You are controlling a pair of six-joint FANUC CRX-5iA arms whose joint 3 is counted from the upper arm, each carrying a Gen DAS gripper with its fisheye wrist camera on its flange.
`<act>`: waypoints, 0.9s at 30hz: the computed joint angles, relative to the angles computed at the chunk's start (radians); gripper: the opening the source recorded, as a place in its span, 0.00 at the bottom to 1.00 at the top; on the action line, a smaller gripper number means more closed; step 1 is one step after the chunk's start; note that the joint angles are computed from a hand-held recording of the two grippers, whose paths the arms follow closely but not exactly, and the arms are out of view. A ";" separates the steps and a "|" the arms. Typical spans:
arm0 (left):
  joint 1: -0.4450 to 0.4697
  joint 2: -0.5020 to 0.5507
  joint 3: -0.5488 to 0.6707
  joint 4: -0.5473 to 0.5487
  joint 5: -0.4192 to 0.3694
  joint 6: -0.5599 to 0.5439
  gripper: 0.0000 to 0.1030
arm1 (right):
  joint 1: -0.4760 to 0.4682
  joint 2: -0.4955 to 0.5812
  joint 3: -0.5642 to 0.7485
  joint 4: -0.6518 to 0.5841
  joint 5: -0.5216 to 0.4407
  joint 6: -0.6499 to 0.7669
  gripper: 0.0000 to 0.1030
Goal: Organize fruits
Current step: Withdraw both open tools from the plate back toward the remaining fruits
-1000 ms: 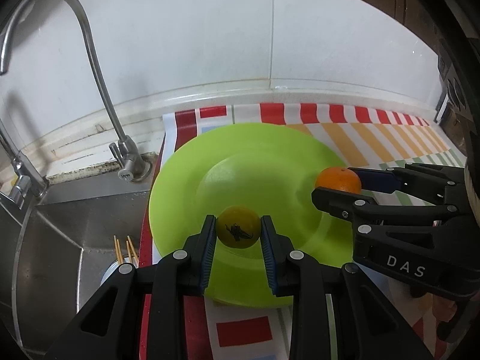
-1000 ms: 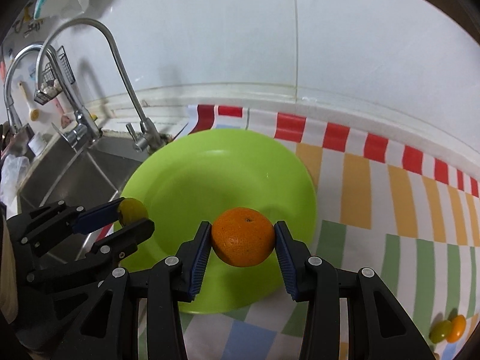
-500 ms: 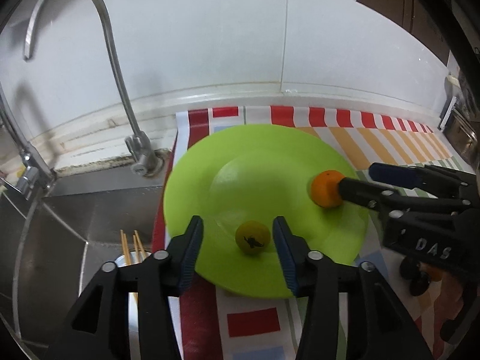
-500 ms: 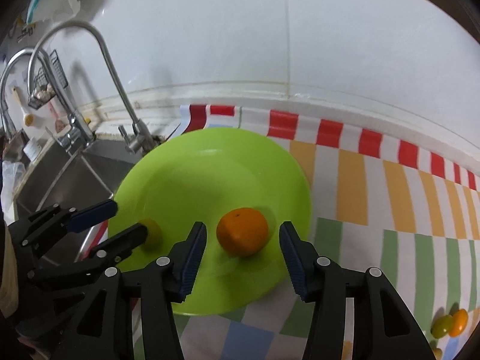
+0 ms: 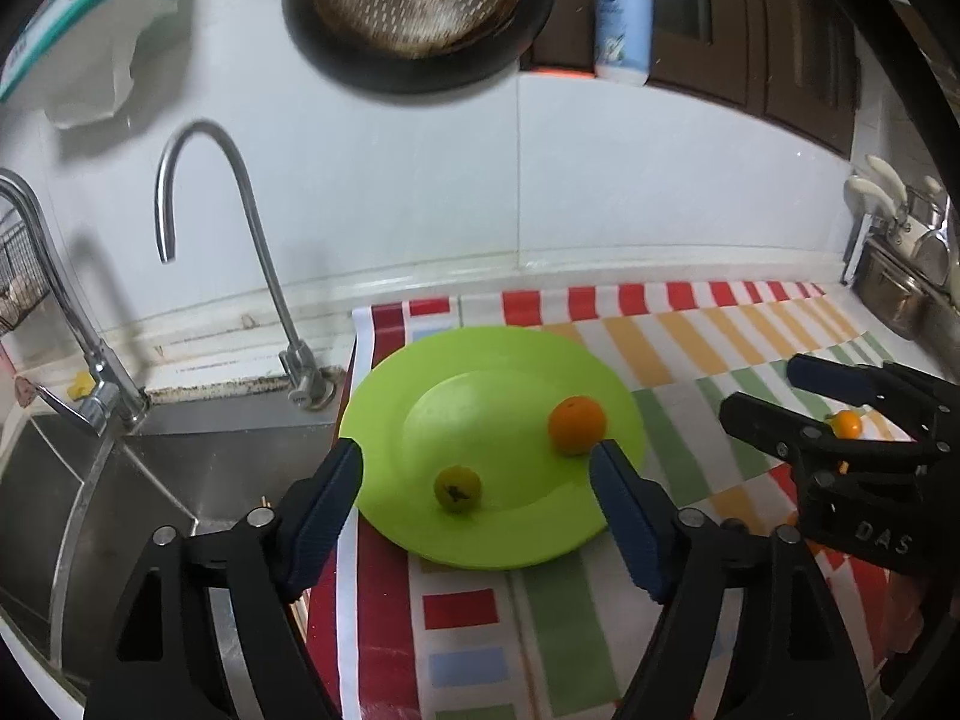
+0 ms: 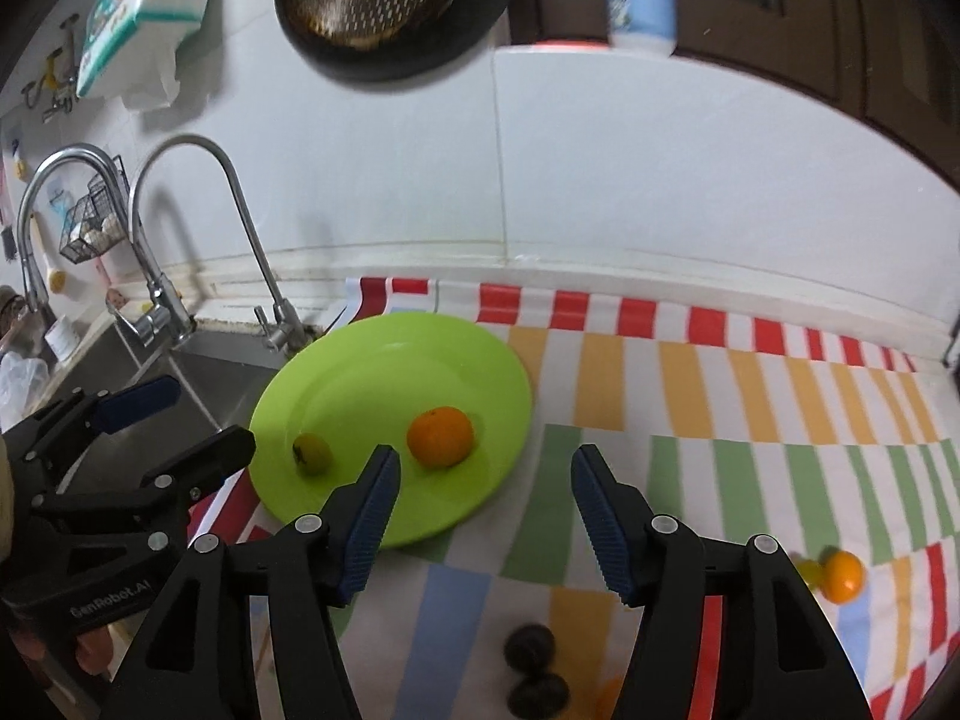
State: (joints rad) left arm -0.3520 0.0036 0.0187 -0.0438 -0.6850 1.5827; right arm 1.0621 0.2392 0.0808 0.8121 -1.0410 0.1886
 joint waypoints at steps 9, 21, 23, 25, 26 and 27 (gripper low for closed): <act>-0.099 -0.057 0.000 -0.136 -0.010 0.191 0.84 | 0.048 -0.119 -0.133 0.114 -0.057 -0.108 0.79; -0.305 -0.056 0.096 -0.398 -0.133 0.488 0.90 | 0.090 -0.309 -0.332 0.180 -0.065 -0.159 0.79; -0.338 -0.051 0.106 -0.430 -0.143 0.516 0.90 | 0.101 -0.333 -0.359 0.187 -0.084 -0.164 0.79; -0.368 -0.044 0.117 -0.461 -0.155 0.549 0.90 | 0.111 -0.353 -0.384 0.191 -0.101 -0.174 0.79; -0.379 -0.039 0.121 -0.470 -0.159 0.560 0.90 | 0.117 -0.365 -0.398 0.194 -0.113 -0.183 0.79; -0.388 -0.036 0.124 -0.475 -0.164 0.570 0.90 | 0.122 -0.374 -0.409 0.195 -0.120 -0.186 0.79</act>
